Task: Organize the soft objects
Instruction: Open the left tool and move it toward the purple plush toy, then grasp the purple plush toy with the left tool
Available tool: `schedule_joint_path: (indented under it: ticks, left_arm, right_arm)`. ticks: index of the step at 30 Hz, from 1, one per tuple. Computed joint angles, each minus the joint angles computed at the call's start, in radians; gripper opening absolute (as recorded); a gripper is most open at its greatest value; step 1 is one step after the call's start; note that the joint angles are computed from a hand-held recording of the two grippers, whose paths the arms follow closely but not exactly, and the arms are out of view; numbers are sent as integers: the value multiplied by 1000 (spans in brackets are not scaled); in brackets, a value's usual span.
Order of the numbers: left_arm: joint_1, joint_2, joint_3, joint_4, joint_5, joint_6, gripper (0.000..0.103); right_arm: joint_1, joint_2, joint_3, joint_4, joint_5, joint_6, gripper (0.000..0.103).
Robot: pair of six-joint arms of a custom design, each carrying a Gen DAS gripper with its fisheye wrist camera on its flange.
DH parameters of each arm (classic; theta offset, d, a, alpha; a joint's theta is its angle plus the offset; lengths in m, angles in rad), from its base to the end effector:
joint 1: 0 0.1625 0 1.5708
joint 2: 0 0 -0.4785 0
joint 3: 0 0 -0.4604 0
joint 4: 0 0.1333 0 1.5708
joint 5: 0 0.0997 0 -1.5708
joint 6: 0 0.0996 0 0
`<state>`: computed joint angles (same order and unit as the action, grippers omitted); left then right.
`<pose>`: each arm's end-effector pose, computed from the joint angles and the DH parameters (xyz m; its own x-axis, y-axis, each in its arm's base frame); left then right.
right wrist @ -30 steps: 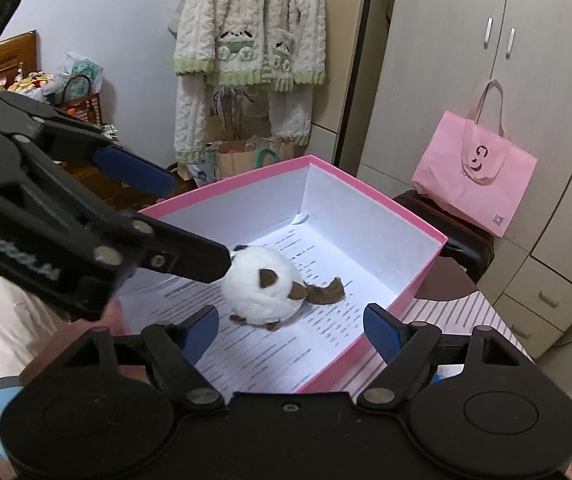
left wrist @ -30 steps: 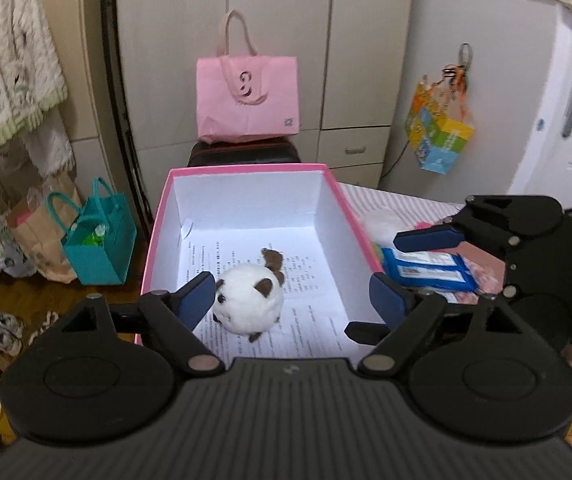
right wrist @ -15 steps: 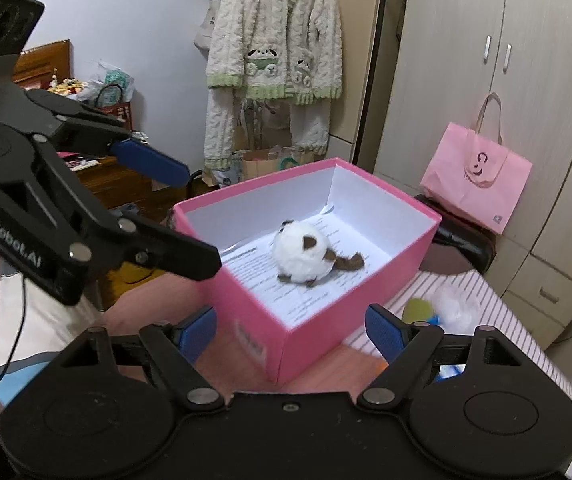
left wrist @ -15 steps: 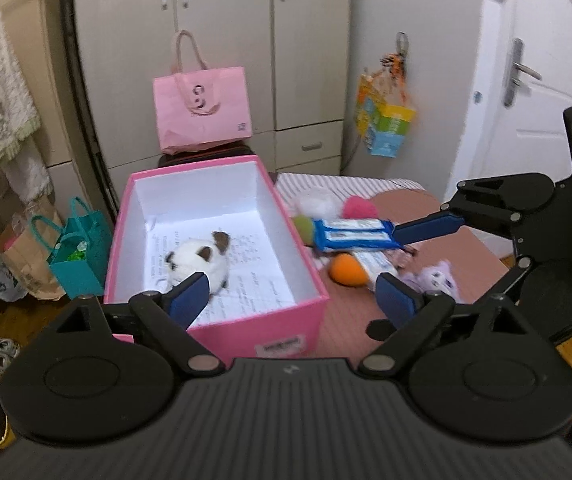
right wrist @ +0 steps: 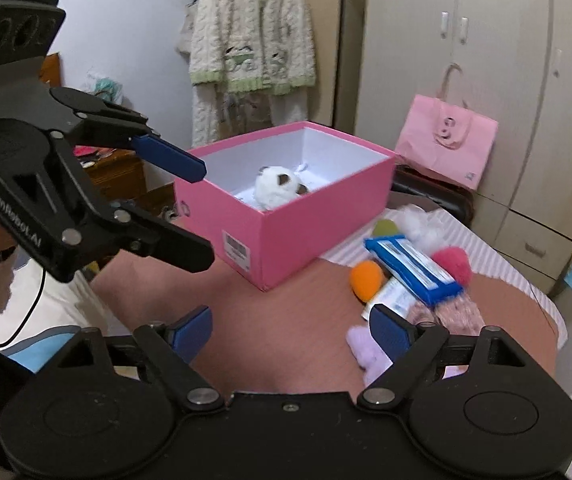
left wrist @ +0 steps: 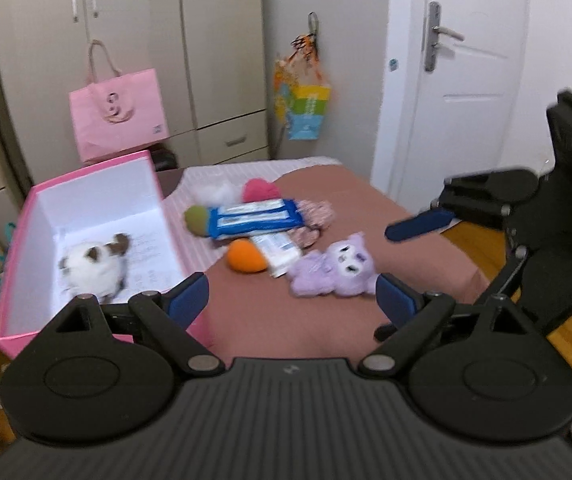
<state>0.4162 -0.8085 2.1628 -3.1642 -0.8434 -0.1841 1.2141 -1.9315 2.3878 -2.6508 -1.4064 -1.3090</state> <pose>-0.4167 -0.4024 0.0103 -0.6011 0.5371 -0.5917 0.7920 0.4996 -0.3511 0.0065 -0.4109 0.3858 -0.5217 -0.6687 0.5298 -0.8518 0.4431 -0.2795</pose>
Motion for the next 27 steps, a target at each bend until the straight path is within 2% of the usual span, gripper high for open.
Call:
schedule_joint_path:
  ticks: [4,7,11,14,17,19,21,23,27]
  left_arm:
    - [28,68,-39,-84,-31,58,91]
    - [60,110,-77,-100,-78,65,91]
    - [109,188,-117,-212,-127,42,89]
    - [143,230,-149,-226,-160,21,87]
    - [160,281,-180,-269,-142,42,86]
    - [172,300,-201,-262,-143,59,83]
    - [190,308,-224,-213,-153,29,81]
    - [206,316,-242,-186,-169,3,80]
    - [236,326,-261,-151,-224,-60,80]
  right_arm:
    - [-66,15,14,-52,30,-25,89]
    - [-103,47,22,-120,53,-25,89]
    - [-178,110,43,-274,178,-63,89]
    - [-173,186,30,-372,155,-4,89]
    - [-176,246,16,-436,135,39,89]
    - [-193,273,14,-483,161,28,89]
    - [-217,282,11,-488,209,45,89]
    - [-227,291,1,-473,224,75,89]
    - [-215,335,-18,-510,168,121,89]
